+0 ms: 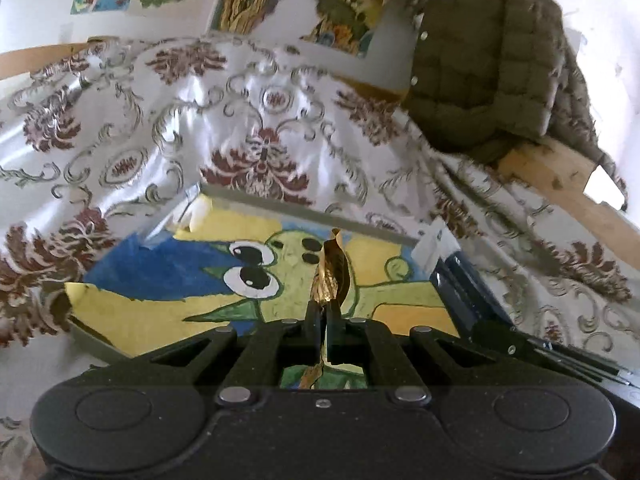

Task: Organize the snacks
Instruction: 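Carry both snacks into the painted tray and open both tools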

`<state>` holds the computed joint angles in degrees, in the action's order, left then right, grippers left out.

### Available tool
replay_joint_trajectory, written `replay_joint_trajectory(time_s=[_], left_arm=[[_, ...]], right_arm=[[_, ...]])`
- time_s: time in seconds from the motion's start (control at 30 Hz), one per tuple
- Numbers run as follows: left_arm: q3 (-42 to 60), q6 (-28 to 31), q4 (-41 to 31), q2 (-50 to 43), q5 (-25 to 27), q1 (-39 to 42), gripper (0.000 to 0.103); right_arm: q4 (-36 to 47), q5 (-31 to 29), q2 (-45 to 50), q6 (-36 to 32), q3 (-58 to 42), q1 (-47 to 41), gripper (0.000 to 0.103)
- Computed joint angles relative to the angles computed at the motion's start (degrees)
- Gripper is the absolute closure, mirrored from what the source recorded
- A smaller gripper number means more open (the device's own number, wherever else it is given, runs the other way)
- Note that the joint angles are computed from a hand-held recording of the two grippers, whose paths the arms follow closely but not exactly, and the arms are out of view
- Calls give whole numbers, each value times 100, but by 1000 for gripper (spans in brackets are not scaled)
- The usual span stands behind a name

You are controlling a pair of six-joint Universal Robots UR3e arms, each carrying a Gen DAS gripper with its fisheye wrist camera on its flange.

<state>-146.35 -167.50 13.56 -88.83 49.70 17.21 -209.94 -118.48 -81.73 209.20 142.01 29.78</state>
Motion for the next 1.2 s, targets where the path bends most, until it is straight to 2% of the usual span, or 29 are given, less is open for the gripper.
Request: replay_joint_trajectory(time_s=[0.23,0.4,0.5,0.6,0.67,0.7,0.77,0.83,1.0,1.1,1.17,1.2], left_arm=[[420,-349,311,-819,372,-424,102],[472,-493,436,-1018,498,-547,101],[519,-437,257,-988,509,-559,99],[639,-419,-70,-868,682,-648,88],[665,-386,-226,-779,690,-647,78],[648,-340,-287,-723,659,-620,71],[569,-263,-341,-596,627,-561,46],[374,-150,-180,-465,507,-435,42],[88,14,-429,199,316,-131,26],[-101,102,-827,845,13,213,15],[-272,164,-1168,1461,-169,483,8],[-359,221,-1424,1843,-273,641,7]], right_arm=[[-527,929,298,287,463,-879,96],[-484,1021,286,269,433,-961,95],[-277,935,213,349,395,-932,88],[-147,938,161,505,417,-984,80],[-130,892,144,563,440,-990,59],[-208,899,139,562,500,-1007,55],[-212,844,93,548,508,-974,43],[-81,623,28,504,429,-845,38],[229,140,-270,446,309,-553,24],[382,-153,-542,397,286,-323,13],[555,-573,-693,383,200,-2,3],[648,-782,-766,379,158,163,1]])
